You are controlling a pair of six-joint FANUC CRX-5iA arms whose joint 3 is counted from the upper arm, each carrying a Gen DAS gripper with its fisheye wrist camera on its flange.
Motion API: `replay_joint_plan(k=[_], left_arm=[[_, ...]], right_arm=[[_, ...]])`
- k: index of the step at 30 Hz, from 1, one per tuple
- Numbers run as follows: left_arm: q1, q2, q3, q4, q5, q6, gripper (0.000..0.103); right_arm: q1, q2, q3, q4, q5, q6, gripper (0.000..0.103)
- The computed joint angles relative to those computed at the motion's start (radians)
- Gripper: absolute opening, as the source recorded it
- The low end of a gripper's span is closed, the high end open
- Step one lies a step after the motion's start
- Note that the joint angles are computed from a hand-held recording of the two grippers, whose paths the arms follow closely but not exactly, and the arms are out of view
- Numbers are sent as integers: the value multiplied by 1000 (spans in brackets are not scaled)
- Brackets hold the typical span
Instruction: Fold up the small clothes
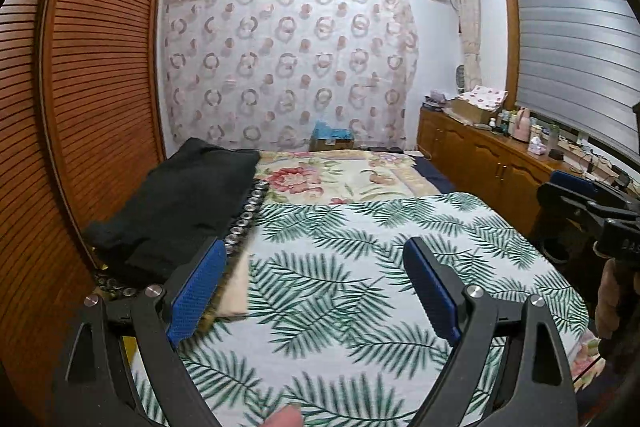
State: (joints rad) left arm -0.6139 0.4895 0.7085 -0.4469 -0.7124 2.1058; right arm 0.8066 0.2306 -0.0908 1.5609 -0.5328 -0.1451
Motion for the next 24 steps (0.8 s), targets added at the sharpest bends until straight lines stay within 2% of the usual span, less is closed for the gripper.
replay_joint_plan(k=[6, 10, 22, 24], left_arm=[[-32, 10, 29, -30, -4, 10, 90], [-45, 9, 37, -58, -9, 30, 90], [-43, 5, 35, -50, -13, 26, 90], [-42, 3, 30, -49, -10, 28, 90]], right_arm=[[57, -47, -60, 20, -137, -90, 83], [91, -15, -18, -13, -193, -68, 83], [109, 18, 6, -7, -221, -94, 83], [89, 22, 7, 3, -205, -105, 83]])
